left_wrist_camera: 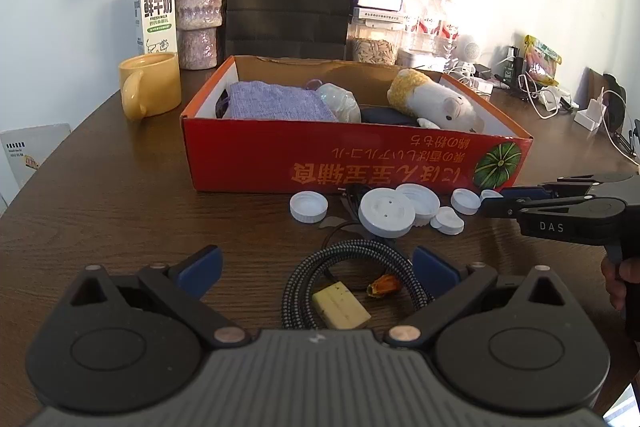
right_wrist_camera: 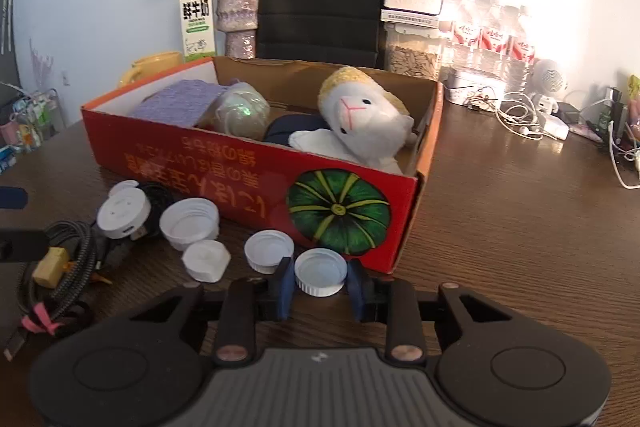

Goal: Organize objects
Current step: 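Grasp another white bottle cap with the right gripper while the left gripper approaches the black cable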

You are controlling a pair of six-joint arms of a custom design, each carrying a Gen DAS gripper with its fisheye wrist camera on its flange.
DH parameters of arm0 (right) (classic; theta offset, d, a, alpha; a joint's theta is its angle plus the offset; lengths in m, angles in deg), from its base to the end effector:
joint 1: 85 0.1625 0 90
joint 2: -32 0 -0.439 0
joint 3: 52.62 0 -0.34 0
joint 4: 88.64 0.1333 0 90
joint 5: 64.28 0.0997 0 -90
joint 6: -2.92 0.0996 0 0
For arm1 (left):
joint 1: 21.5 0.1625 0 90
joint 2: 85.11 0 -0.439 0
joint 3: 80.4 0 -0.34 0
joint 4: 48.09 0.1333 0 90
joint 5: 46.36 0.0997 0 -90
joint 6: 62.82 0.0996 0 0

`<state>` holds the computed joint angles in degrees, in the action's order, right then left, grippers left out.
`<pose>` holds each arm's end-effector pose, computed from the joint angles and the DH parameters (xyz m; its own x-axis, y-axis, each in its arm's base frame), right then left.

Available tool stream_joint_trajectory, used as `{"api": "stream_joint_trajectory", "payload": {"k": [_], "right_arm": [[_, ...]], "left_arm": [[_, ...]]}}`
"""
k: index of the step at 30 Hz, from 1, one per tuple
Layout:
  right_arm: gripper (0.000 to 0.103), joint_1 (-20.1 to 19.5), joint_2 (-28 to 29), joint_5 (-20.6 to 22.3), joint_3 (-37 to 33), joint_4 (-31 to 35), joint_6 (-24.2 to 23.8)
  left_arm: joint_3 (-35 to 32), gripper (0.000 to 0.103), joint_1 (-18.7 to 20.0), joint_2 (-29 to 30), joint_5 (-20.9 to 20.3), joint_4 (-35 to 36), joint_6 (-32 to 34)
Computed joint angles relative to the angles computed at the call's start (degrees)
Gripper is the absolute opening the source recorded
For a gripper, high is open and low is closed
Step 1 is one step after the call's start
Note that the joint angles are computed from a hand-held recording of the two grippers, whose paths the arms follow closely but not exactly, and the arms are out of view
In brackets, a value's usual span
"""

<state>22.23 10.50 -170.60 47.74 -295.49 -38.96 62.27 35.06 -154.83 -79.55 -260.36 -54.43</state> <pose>0.2817 -0.5529 -0.0242 -0.5648 -0.5912 0.5758 -0.8199 0.4810 -0.3104 -0.0166 -0.4183 0.2893 -0.7455 -0.1461 -0.6503 0.4730 0.5714 -0.6707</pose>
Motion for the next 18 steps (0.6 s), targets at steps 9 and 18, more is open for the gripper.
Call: {"api": "stream_joint_trajectory", "payload": {"k": [9, 18], "right_arm": [[0.027, -0.3, 0.6, 5.6, 5.24, -12.12, -0.94], [0.027, -0.1, 0.74, 7.58, 6.77, -15.14, -1.34]], "left_arm": [[-0.69, 0.103, 0.65, -3.34, -3.3, 13.53, -4.13], [-2.6, 0.103, 1.41, -3.0, -3.18, 20.55, -7.33]]}}
